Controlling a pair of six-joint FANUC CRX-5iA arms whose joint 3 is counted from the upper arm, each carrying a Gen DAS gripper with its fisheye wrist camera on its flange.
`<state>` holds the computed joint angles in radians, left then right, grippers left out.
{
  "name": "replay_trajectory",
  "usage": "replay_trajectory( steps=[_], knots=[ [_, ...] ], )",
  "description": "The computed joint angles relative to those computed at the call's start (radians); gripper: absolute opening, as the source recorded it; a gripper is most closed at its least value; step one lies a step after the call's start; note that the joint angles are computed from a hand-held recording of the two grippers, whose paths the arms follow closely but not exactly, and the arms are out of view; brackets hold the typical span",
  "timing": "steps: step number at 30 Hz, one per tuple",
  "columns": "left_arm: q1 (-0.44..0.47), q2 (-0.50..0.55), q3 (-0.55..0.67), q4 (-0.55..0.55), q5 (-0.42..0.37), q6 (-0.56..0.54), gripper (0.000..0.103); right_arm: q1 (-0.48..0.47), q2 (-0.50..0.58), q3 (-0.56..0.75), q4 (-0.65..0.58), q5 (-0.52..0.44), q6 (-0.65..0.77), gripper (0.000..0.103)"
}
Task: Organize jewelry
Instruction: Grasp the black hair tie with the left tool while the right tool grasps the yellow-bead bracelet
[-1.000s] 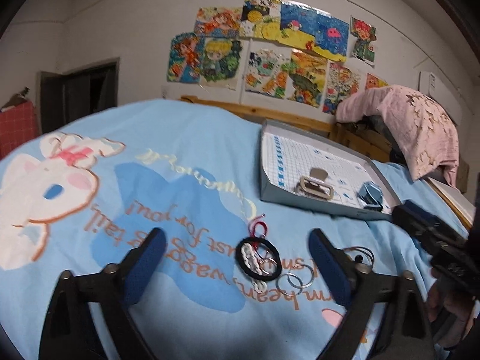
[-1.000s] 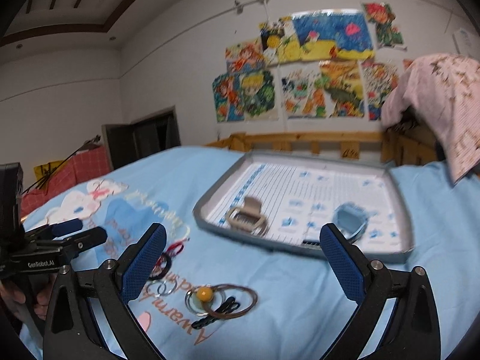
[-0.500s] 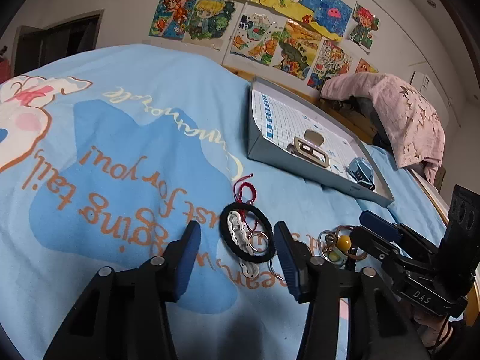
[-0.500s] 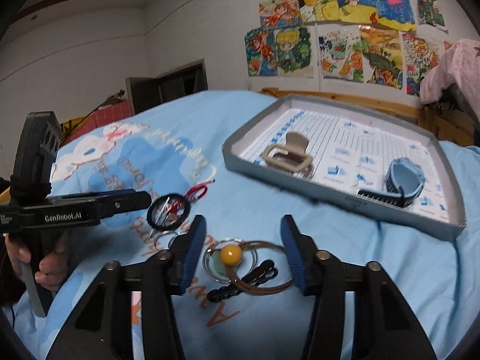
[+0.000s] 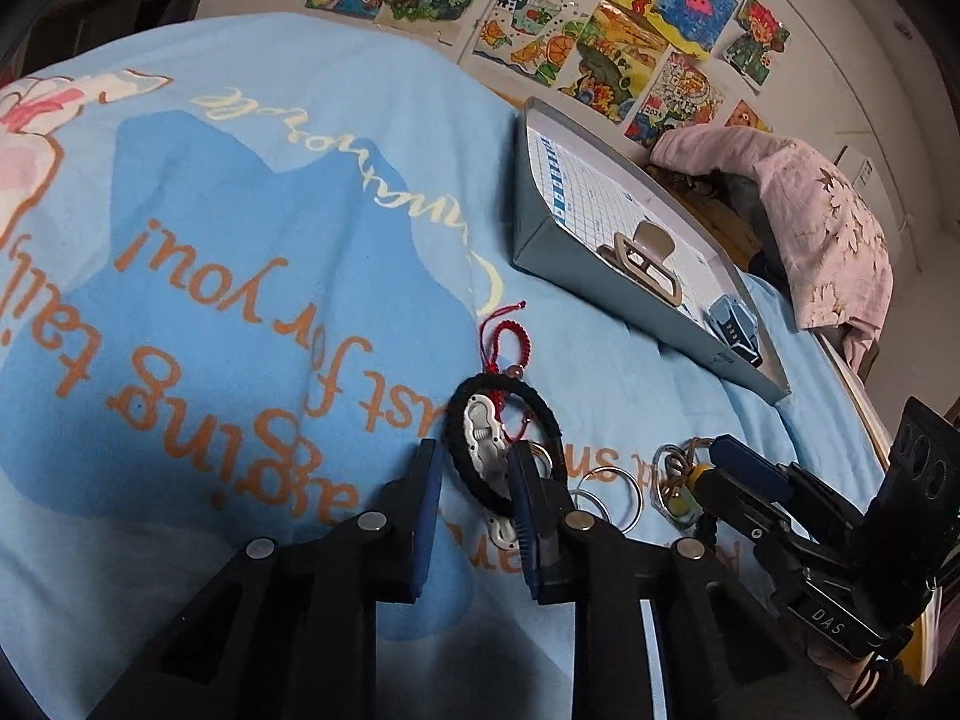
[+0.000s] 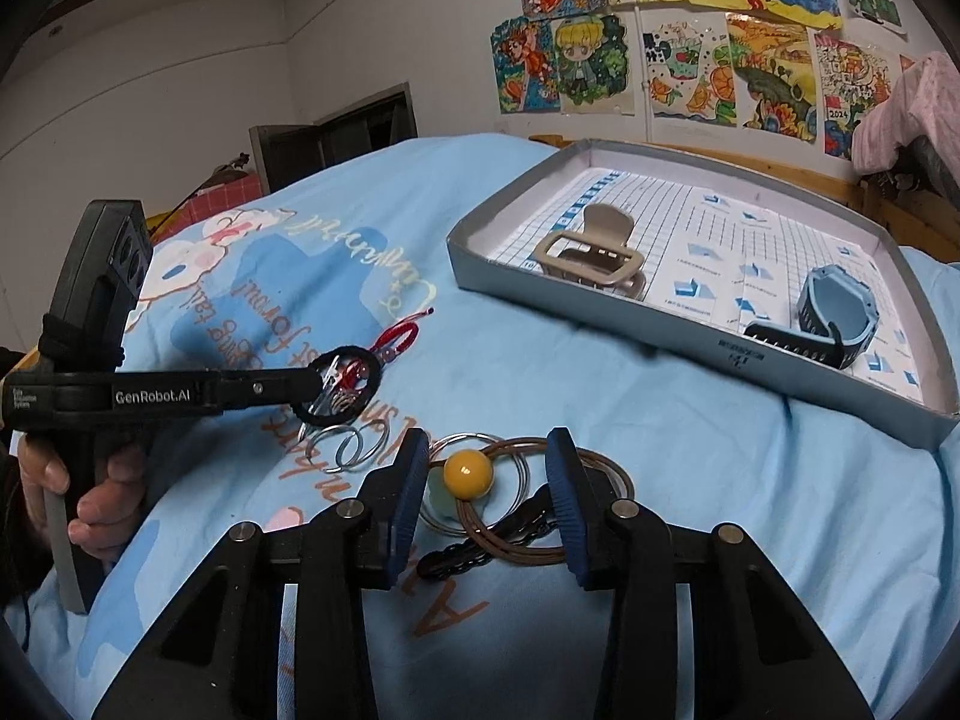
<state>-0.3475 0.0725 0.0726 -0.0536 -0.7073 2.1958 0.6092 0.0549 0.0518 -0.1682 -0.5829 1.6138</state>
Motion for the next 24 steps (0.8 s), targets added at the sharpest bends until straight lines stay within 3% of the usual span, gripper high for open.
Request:
replay_trajectory(
  steps=[8,11,15,24],
  knots=[
    [-0.001,-0.014,-0.034,0.022,0.048,-0.019,0.006,0.006,0.011,0.014,0.001,-0.032,0.008,0.036],
    [-0.015,-0.017,-0.025,-0.019,0.040,0.006,0.006,0.019,0.011,0.010,0.021,-0.032,0.013,0.036],
    [-0.020,-0.037,-0.044,-0.032,0.069,0.003,0.006,0.036,0.014,0.002,0.058,-0.033,0.010,0.022],
    [-0.042,-0.091,-0.083,-0.083,0.152,0.006,0.006,0.050,-0.023,-0.052,0.097,0.034,-0.019,0.021]
  ],
)
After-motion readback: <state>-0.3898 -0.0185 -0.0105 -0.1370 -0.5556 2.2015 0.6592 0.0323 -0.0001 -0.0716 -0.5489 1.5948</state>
